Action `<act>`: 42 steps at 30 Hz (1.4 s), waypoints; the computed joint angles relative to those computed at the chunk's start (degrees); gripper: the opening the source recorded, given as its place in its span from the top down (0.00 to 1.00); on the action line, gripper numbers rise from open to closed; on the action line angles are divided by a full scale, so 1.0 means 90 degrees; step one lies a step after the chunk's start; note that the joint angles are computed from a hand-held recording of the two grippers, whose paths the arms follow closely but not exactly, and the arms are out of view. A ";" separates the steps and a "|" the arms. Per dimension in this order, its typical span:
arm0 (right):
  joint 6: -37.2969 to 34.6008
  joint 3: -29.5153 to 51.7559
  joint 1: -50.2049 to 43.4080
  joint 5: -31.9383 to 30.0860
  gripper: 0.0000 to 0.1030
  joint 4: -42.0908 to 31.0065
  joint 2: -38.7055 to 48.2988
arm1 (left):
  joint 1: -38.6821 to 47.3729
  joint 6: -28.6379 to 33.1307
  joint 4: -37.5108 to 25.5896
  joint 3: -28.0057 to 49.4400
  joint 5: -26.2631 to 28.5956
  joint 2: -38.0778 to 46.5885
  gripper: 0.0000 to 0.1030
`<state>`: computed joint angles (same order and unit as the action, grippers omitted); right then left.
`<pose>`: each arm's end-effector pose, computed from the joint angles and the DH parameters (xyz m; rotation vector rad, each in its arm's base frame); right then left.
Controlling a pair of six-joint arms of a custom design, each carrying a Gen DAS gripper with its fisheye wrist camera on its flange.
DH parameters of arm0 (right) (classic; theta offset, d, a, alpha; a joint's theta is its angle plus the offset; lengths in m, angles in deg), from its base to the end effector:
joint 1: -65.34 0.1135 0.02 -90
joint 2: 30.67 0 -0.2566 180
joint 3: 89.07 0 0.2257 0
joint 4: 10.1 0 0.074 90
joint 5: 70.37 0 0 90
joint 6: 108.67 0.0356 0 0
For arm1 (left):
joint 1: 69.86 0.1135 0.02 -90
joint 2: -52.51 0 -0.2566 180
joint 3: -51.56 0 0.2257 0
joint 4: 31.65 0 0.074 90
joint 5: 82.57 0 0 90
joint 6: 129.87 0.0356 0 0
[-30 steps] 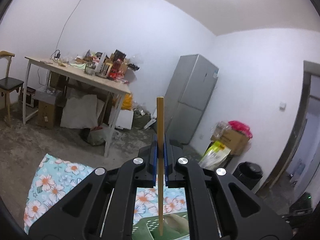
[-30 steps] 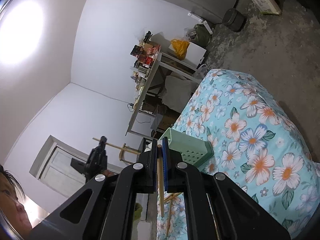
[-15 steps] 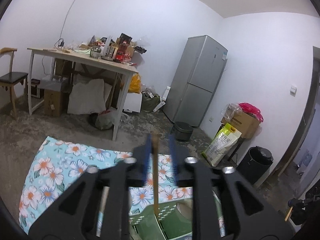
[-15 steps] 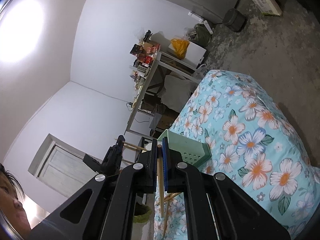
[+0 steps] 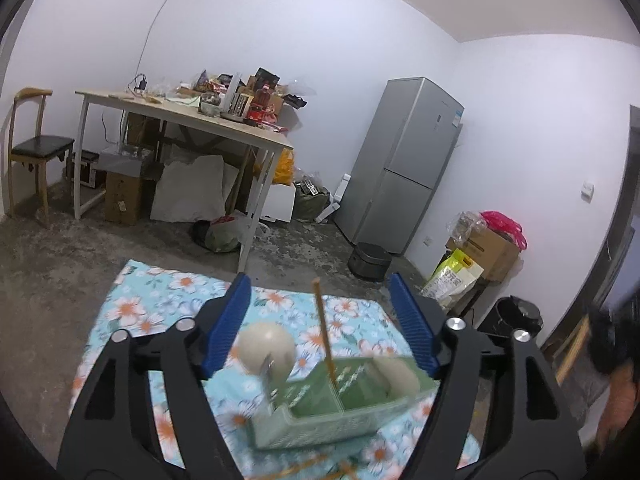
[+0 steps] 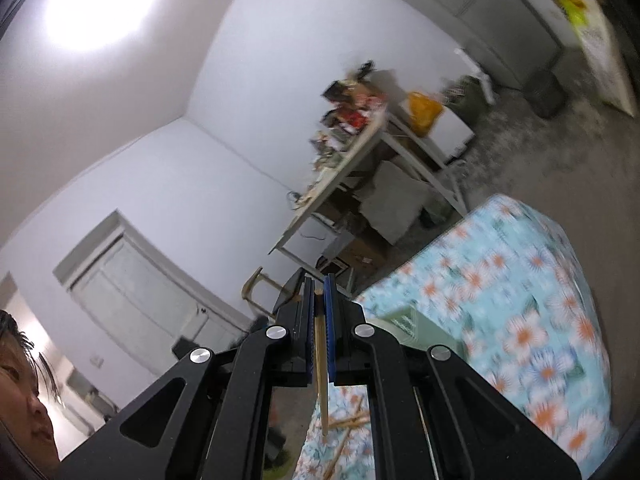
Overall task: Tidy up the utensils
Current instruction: 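Lower the chopstick into the green holder and open the right tool, then grasp another wooden chopstick on the bedspread with the right tool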
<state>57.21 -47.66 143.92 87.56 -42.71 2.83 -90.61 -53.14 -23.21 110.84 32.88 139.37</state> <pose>0.0539 0.1003 0.2497 0.6721 1.6639 0.7843 0.2810 -0.1228 0.2304 0.4358 1.9077 -0.8193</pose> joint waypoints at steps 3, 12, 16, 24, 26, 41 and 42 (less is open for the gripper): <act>-0.1594 0.0391 -0.1665 -0.1747 0.95 0.0815 0.0208 | 0.0427 0.0260 0.0009 -0.0610 0.0249 -0.0499 0.22; -0.3373 0.1943 -0.4216 -0.4364 0.95 0.1412 0.2132 | 0.1577 0.1298 -0.0153 -0.2040 0.0263 -0.0879 0.13; -0.3848 0.2613 -0.4378 -0.4382 0.95 0.1335 0.3036 | 0.2038 0.1759 -0.0008 -0.2577 0.0219 -0.0847 0.13; -0.4806 0.3730 -0.3830 -0.3354 0.95 0.0833 0.4720 | 0.2339 0.2214 0.0348 -0.3282 0.0106 -0.0860 0.12; -0.4979 0.3898 -0.3642 -0.3092 0.95 0.0760 0.5050 | 0.2356 0.2285 0.0424 -0.3398 0.0123 -0.0853 0.12; -0.4766 0.4412 -0.2817 -0.2090 0.63 -0.0173 0.5525 | 0.1913 0.2291 0.0545 -0.3465 -0.0054 -0.0508 0.11; -0.4586 0.4241 -0.2695 -0.2095 0.63 -0.0111 0.5268 | 0.1896 0.2296 0.0535 -0.3459 -0.0069 -0.0494 0.11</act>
<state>15.93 -9.49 119.67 68.70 -43.71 50.25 -73.55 -32.48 -18.39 79.71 32.26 134.93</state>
